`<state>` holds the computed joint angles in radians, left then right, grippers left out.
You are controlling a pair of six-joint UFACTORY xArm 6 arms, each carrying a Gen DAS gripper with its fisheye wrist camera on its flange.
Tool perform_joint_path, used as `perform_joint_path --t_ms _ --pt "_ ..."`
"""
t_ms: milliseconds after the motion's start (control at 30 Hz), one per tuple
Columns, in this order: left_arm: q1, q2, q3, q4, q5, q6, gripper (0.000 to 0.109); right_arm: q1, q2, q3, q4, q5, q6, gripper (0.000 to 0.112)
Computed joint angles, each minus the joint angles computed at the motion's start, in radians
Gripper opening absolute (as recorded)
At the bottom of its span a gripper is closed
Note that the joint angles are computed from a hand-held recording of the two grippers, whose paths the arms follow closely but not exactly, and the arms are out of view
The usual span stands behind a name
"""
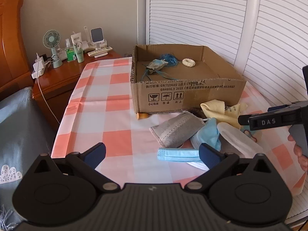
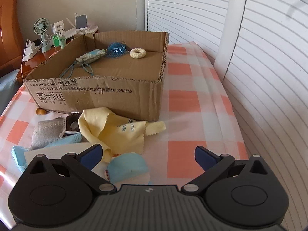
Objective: Organize soft objects
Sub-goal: 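Move right gripper to the blue-white toy ball while left gripper approaches the grey felt bag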
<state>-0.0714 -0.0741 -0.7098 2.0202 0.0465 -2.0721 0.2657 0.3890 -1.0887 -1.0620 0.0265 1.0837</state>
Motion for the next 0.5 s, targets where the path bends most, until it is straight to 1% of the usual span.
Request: perform_joint_path --t_ms 67,167,200,267,300,400,467,500 --pt "0.0 0.007 -0.004 0.002 -0.003 0.001 0.102 0.0 0.0 0.005 -0.044 0.019 0.045 0.103" --pt "0.003 0.017 -0.009 -0.01 -0.005 0.016 0.102 -0.009 -0.004 0.031 -0.02 0.007 0.022 0.103" --pt "0.003 0.02 -0.011 -0.013 -0.005 0.018 0.102 -0.011 -0.007 0.038 -0.03 0.008 0.028 0.103" --pt "0.006 0.03 -0.018 -0.018 -0.009 0.023 0.102 -0.017 -0.013 0.039 -0.141 0.024 0.124 0.103" --pt "0.006 0.035 -0.02 -0.03 -0.01 0.035 0.102 -0.017 -0.017 0.04 -0.176 0.038 0.153 0.103" --pt "0.004 0.051 -0.029 -0.045 -0.011 0.053 0.102 -0.027 -0.022 0.051 -0.209 0.046 0.173 0.103" --pt "0.0 0.059 -0.035 -0.046 -0.012 0.06 0.102 -0.031 -0.017 0.057 -0.181 0.046 0.14 0.103" --pt "-0.002 0.064 -0.04 -0.04 -0.015 0.059 0.102 -0.034 -0.013 0.056 -0.193 0.042 0.147 0.103"
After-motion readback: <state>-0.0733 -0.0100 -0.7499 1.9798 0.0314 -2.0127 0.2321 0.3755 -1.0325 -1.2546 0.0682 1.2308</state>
